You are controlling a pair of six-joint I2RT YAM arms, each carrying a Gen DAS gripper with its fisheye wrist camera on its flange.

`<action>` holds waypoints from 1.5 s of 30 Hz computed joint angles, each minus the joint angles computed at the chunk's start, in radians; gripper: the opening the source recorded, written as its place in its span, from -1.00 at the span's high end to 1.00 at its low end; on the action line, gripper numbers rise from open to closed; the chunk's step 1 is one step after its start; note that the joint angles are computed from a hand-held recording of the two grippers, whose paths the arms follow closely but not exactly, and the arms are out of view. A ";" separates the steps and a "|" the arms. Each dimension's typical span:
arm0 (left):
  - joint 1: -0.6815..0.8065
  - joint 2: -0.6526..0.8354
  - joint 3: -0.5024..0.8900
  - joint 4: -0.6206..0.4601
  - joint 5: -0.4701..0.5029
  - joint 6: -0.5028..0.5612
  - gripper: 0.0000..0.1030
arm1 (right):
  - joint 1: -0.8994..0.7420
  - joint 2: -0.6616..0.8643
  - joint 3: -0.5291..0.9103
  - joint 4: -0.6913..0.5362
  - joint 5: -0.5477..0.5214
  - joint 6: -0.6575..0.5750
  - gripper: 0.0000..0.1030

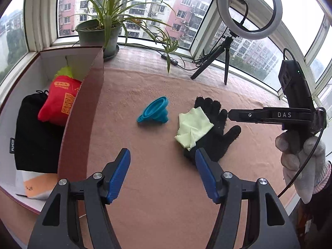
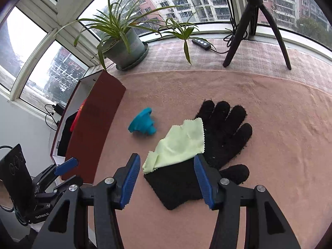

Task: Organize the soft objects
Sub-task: 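Move the right gripper to the pale green cloth on the glove, then pinch the green cloth with the right gripper and lift it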

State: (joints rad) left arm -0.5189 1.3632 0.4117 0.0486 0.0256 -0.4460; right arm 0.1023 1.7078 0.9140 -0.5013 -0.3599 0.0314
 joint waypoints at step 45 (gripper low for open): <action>0.059 0.161 0.034 0.081 0.065 0.000 -0.23 | 0.127 0.299 0.114 0.032 0.185 -0.124 0.89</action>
